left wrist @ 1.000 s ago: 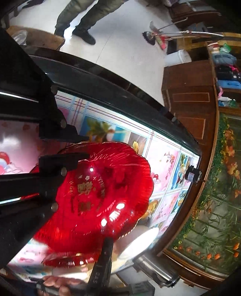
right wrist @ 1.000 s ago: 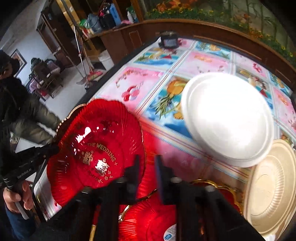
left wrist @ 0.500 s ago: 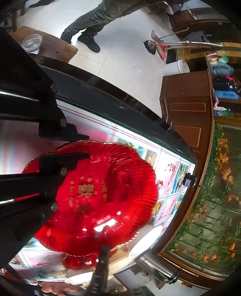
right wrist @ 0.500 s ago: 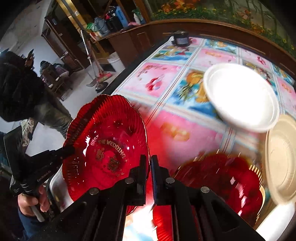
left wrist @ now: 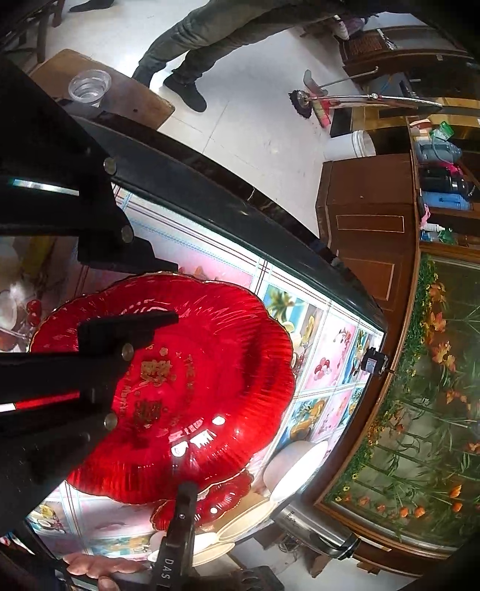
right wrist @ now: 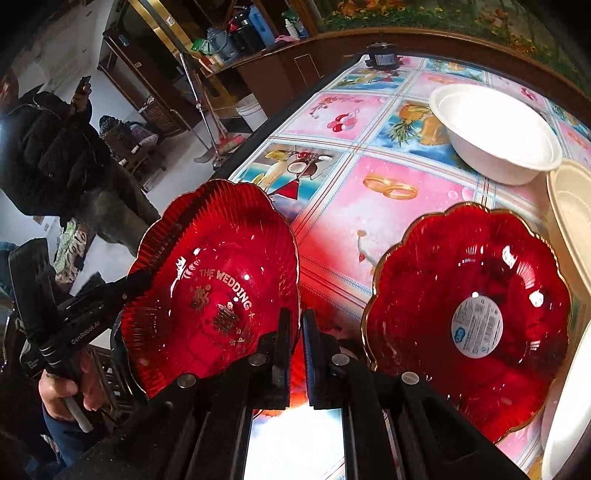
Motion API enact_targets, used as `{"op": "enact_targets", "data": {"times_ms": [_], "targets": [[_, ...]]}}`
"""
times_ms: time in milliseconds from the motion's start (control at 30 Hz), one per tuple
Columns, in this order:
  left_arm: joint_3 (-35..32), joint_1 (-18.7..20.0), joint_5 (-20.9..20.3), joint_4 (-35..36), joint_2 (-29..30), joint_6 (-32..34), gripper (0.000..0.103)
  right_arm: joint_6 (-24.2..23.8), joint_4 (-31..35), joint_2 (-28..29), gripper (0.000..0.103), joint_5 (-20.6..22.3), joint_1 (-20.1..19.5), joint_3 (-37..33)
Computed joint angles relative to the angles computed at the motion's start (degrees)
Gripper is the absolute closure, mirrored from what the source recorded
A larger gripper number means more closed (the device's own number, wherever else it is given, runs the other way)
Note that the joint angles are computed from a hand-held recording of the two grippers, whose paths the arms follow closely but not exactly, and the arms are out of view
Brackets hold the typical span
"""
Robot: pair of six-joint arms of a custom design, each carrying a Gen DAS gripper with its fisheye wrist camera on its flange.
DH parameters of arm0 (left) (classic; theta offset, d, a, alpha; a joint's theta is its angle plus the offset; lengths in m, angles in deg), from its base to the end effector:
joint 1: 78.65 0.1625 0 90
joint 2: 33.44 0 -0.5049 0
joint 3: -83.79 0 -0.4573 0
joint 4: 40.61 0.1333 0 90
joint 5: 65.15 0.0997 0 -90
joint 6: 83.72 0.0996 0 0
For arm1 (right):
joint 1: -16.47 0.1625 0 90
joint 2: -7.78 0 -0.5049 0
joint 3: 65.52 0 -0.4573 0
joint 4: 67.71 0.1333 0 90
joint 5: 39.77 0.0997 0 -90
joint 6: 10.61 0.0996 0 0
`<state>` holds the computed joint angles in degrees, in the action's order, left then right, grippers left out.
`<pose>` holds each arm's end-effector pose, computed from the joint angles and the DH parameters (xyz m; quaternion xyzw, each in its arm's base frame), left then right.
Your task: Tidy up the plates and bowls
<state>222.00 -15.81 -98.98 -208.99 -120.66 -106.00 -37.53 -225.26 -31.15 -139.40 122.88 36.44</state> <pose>-0.0024 -0.4780 0.3081 -0.0749 0.8611 -0.3810 0.3281 0.3117 -0.6455 -0.0178 0.3645 -0.9266 0.0314 0.0871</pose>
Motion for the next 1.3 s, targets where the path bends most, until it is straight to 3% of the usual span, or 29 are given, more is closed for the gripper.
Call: {"op": "enact_targets", "data": {"times_ms": [67, 233, 333, 467, 500, 600, 767, 933, 1300], "targets": [[0.2, -0.1, -0.1, -1.1, 0.4, -0.3, 0.084, -0.2, -0.1, -0.1, 0.095, 0.2, -0.1, 0.1], [1.3, -1.2, 0.6, -3.1, 0.5, 0.2, 0.056, -0.9, -0.1, -1.1, 0.09, 1.8, -0.3, 0.6], [2.0, -2.6, 2.5, -3.4, -0.2, 0.0, 0.054, -1.9, -2.2, -2.6, 0.09, 2.4, -0.4, 2.1], [3.7, -5.2, 5.8, -4.8, -1.6, -1.1, 0.05, -1.1, -4.3, -5.9, 0.09, 6.6, -1.8, 4.3], [4.3, -6.2, 6.7, -5.3, -1.9, -1.1, 0.05, -1.0, -5.9, -6.5, 0.09, 6.2, -2.1, 4.9], [5.5, -8.6, 7.2, -7.2, -2.2, -0.6, 0.05, -1.6, -13.0, -7.5, 0.09, 0.0, -2.8, 6.5], [6.0, -12.0, 6.6, -9.4, -0.7, 1.3, 0.049, -1.1, -15.2, -7.5, 0.09, -6.9, -4.4, 6.5], [5.1, -13.3, 4.5, -8.8, 2.1, 2.0, 0.049, -1.1, -12.3, -8.1, 0.089, -7.7, -6.0, 7.3], [3.4, -13.5, 0.5, -9.7, 6.5, 3.8, 0.049, -6.6, -8.1, -13.7, 0.088, -8.8, -6.9, 13.2]]}}
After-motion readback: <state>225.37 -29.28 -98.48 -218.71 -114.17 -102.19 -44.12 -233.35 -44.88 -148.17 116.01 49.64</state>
